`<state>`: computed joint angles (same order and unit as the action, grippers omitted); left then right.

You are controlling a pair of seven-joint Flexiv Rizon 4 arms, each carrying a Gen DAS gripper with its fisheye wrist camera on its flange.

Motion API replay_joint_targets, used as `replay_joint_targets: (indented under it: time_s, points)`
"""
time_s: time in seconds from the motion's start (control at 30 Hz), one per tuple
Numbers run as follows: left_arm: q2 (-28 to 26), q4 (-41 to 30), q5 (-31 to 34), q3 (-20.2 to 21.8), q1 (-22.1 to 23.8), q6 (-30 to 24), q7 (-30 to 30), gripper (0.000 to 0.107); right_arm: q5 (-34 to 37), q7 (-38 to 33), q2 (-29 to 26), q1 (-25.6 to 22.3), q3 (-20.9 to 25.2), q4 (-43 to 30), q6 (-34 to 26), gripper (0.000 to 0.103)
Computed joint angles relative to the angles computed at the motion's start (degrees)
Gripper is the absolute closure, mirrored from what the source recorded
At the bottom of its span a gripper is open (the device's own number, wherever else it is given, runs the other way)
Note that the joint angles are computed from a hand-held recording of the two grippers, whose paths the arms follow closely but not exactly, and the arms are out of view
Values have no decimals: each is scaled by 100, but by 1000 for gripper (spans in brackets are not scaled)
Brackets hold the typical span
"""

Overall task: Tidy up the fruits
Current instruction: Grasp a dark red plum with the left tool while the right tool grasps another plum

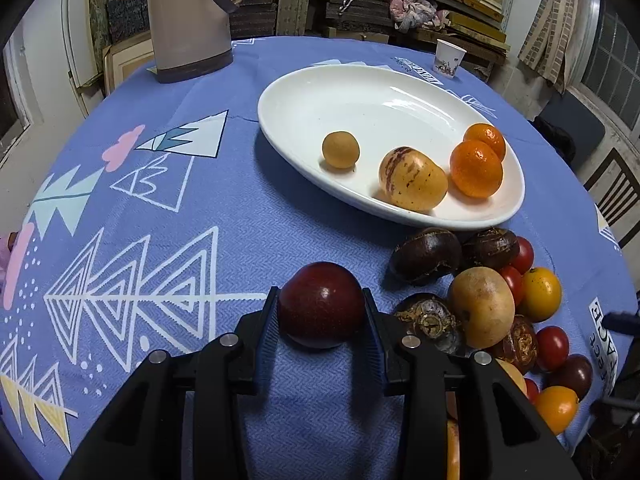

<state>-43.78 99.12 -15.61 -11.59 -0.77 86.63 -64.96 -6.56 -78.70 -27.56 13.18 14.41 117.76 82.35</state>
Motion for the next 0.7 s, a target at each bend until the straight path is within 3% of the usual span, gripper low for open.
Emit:
replay_joint_targets:
  time_s: [0.07, 0.33, 0.43, 0.5, 0.63, 0.7]
  points:
    - [11, 26, 4, -62, 60, -10, 46, 68, -27, -57, -19, 4, 31, -26, -147, 37]
    - [4, 39, -28, -136, 122, -13, 144, 68, -29, -61, -193, 96, -24, -129, -126, 38]
    - [1, 58, -67, -220, 189, -3, 162, 68, -261, 259, -179, 478, -495, -27, 61, 38]
    - [-1, 60, -98, -260, 223, -16, 166, 68, -337, 312, -199, 451, -488, -17, 93, 42]
    - [-4, 61, -98, -255, 215, 3, 185, 67, -326, 175, -249, 213, -222, -134, -91, 63]
    - [-6, 68, -96, -272, 229, 9, 206, 67, -452, 148, -206, 306, -320, -88, -136, 63]
